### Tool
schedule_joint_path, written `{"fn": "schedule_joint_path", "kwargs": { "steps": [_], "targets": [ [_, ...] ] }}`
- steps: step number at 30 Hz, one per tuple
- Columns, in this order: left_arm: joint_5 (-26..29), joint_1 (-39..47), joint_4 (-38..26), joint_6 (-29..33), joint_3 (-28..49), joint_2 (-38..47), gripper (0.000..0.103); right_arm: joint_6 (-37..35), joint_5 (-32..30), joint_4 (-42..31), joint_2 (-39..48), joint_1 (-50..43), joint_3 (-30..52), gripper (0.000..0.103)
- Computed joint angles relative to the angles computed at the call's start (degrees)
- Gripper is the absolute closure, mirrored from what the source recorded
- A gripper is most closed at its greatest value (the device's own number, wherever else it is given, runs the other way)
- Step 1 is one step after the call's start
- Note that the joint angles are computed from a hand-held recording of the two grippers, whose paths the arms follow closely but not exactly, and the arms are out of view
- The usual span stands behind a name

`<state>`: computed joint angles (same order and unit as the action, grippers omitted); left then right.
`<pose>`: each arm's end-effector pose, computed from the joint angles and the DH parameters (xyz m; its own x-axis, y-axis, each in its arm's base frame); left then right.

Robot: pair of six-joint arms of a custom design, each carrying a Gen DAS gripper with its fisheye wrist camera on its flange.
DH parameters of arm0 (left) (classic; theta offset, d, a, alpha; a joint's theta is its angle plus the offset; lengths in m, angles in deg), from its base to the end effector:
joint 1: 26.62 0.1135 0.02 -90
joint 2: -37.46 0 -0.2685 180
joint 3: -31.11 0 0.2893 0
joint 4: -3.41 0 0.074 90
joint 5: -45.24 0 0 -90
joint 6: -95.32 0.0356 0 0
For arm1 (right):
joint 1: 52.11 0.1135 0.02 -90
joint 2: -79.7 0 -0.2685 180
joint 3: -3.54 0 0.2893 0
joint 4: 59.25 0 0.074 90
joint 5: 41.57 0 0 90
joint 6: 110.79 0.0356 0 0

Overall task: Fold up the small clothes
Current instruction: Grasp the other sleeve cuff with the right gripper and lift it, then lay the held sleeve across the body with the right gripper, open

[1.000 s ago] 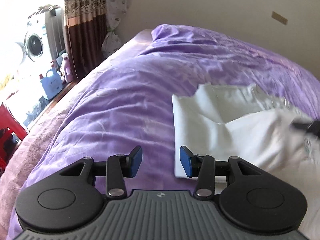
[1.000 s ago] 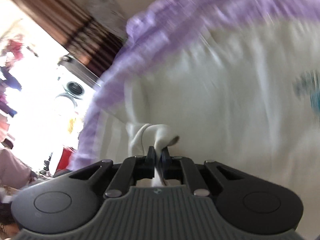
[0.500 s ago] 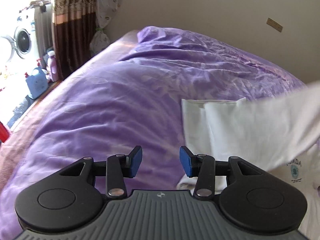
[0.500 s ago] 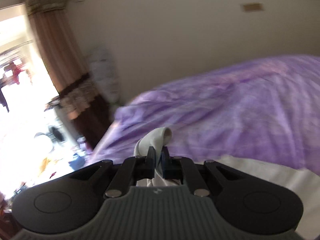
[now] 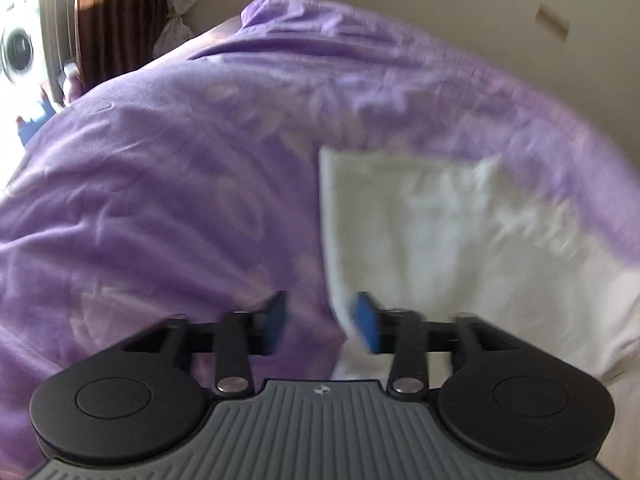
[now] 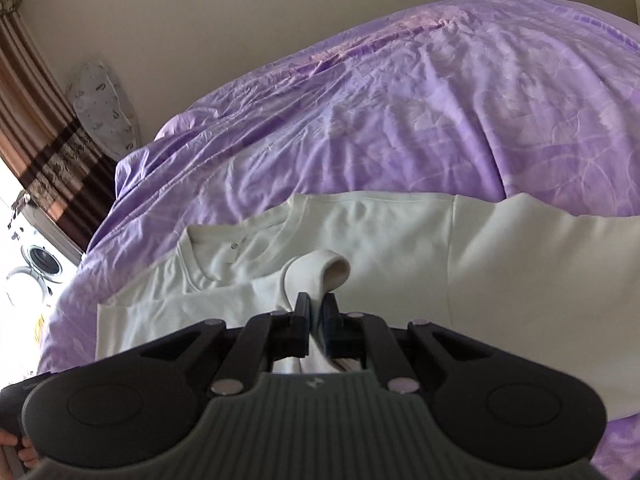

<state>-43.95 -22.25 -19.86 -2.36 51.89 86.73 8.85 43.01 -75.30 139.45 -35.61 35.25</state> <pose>0.1665 0.0122 0.0929 -0.7671 -0.1926 -0.6119 -0.1715 0.9807 -0.0937 0.2087 0.0653 0.1333 -0.7518 0.2908 -0.5918 0.0276 0.9106 0.4123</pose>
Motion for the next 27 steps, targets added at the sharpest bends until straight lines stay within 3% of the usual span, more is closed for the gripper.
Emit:
{"fn": "schedule_joint_path", "kwargs": {
  "steps": [1,2,5,8,11,12,18,22,23,27],
  "targets": [
    [-7.1,-3.9,1.0,-1.6,1.1,4.6,0.099,-0.1,0.6,-0.5,-0.7,0.4,-0.2,0.102],
    [-10.7,-5.7,2.5,-2.3,1.6,8.4,0.099,-0.7,1.7,-1.1,-0.9,0.2,-0.4,0.102],
    [-9.8,-4.9,4.7,-2.2,0.5,9.3,0.099,-1.8,7.0,-1.6,4.7,0.3,1.2,0.102],
    [-10.6,-5.5,2.1,-1.4,0.3,6.6,0.099,-2.5,6.8,1.5,13.1,-2.1,1.8,0.098],
    [-8.1,-2.7,-3.4,0.8,0.4,0.9,0.095,-0.9,11.7,1.7,14.5,-2.8,0.6,0.08],
    [-6.3,-1.2,-6.7,2.0,0.4,-2.9,0.094,-0.5,9.9,1.9,12.7,-4.4,-0.8,0.075],
    [3.7,5.1,-26.3,10.1,-0.4,-25.1,0.09,1.3,-3.7,-0.5,-0.9,-10.2,-8.8,0.067],
    [7.8,7.8,-36.0,15.9,-0.7,-35.6,0.074,6.3,-4.7,3.0,-1.2,-8.4,-10.9,0.067],
    [8.2,7.9,-36.9,17.3,-0.9,-36.4,0.069,7.0,-4.8,3.4,-1.4,-8.0,-11.2,0.067],
    [2.6,1.4,-36.8,20.0,-3.0,-36.5,0.068,10.1,-7.5,4.4,-2.2,-7.3,-12.1,0.067]
  ]
}}
